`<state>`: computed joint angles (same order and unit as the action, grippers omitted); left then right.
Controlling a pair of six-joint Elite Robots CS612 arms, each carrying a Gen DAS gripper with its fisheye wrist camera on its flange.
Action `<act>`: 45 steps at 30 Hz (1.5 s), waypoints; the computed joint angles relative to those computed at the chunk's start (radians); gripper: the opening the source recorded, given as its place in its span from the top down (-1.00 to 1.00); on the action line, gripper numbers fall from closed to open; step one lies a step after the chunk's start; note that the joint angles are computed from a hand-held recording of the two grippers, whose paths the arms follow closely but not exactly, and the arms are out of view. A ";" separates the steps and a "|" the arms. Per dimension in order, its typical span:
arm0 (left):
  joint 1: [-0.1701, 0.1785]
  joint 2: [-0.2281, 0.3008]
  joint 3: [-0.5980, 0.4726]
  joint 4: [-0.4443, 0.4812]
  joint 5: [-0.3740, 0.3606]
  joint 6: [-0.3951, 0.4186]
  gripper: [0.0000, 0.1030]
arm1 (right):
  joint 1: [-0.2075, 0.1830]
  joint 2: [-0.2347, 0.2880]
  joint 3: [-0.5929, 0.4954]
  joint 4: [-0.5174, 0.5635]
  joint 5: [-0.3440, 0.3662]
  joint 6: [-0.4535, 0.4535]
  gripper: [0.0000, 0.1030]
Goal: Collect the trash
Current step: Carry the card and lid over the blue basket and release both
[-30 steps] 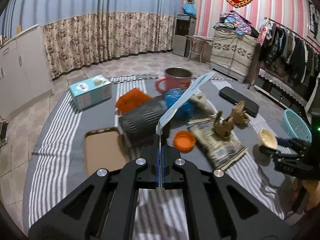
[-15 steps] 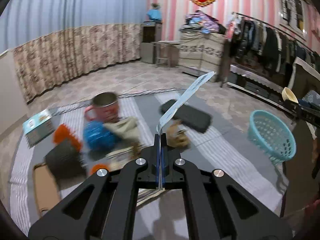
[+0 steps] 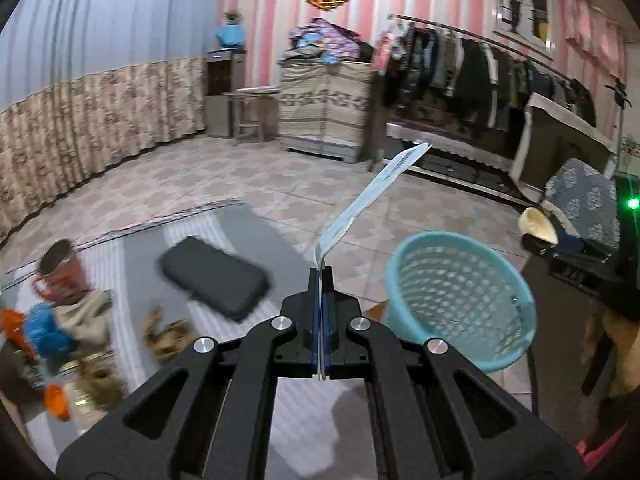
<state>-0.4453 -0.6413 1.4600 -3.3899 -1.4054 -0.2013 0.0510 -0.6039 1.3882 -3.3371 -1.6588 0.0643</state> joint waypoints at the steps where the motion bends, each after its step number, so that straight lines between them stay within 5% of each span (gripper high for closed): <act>1: -0.004 0.010 -0.018 0.010 -0.015 -0.001 1.00 | -0.005 -0.001 0.004 -0.003 -0.001 0.005 -0.18; 16: -0.044 0.147 -0.255 0.183 -0.135 0.024 1.00 | -0.043 0.015 -0.012 0.040 0.002 0.134 -0.18; 26: -0.061 0.197 -0.361 0.261 -0.138 0.046 0.94 | -0.054 0.026 -0.020 0.066 0.018 0.176 -0.18; 30: -0.067 0.190 -0.349 0.241 -0.097 0.045 0.23 | -0.052 0.028 -0.022 0.067 0.019 0.176 -0.18; 37: -0.063 0.161 -0.309 0.188 0.017 0.024 -0.54 | -0.035 0.041 -0.043 0.080 0.018 0.144 -0.18; 45: -0.044 0.135 -0.268 0.128 0.104 -0.020 -0.89 | -0.008 0.076 -0.100 0.144 0.011 0.116 -0.18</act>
